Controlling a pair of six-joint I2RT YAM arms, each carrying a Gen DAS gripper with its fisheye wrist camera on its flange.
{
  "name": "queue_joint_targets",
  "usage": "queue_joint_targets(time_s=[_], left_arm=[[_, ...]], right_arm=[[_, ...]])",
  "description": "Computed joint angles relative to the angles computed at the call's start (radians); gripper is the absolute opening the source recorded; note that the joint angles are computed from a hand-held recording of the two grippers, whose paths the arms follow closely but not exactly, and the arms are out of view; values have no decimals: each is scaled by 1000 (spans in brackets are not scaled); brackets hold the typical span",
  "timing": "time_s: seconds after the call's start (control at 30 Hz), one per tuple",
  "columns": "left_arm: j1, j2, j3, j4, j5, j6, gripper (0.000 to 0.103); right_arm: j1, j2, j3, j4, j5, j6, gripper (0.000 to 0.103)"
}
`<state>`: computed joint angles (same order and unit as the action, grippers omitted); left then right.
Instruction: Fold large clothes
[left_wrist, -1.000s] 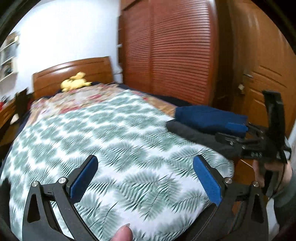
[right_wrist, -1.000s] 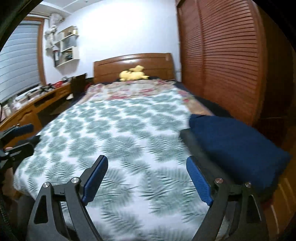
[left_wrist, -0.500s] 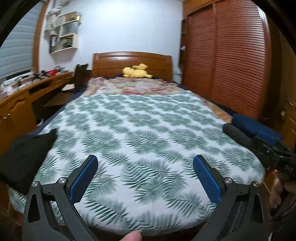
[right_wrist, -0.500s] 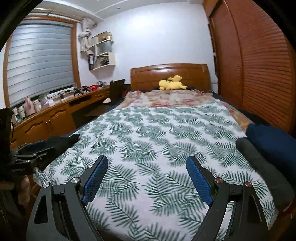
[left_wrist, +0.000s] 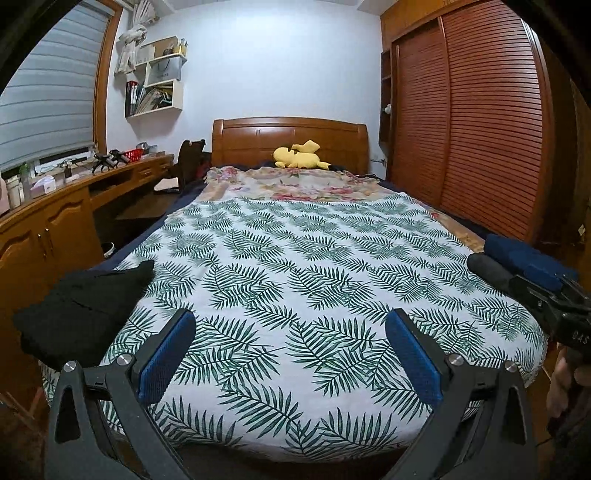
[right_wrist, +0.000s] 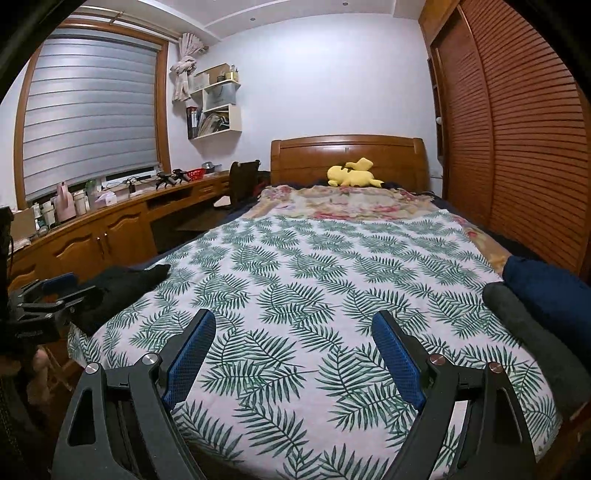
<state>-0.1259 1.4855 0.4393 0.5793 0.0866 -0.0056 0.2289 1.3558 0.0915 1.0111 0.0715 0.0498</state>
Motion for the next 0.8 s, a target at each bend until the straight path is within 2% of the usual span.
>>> queue_joint_targets(time_s=[0.1,0.2,0.8], left_arm=[[-8,-18,-14,11,-8,6,102],[-12,-38,-23,11,-5,4,102],[-7,-100,-48,1,3,3,102]], right_arm=[[-12,124,20,117,-9,-2,87],[-22,178,28,165,-15,-4,87],[-26,267,57,247,-17,11,87]])
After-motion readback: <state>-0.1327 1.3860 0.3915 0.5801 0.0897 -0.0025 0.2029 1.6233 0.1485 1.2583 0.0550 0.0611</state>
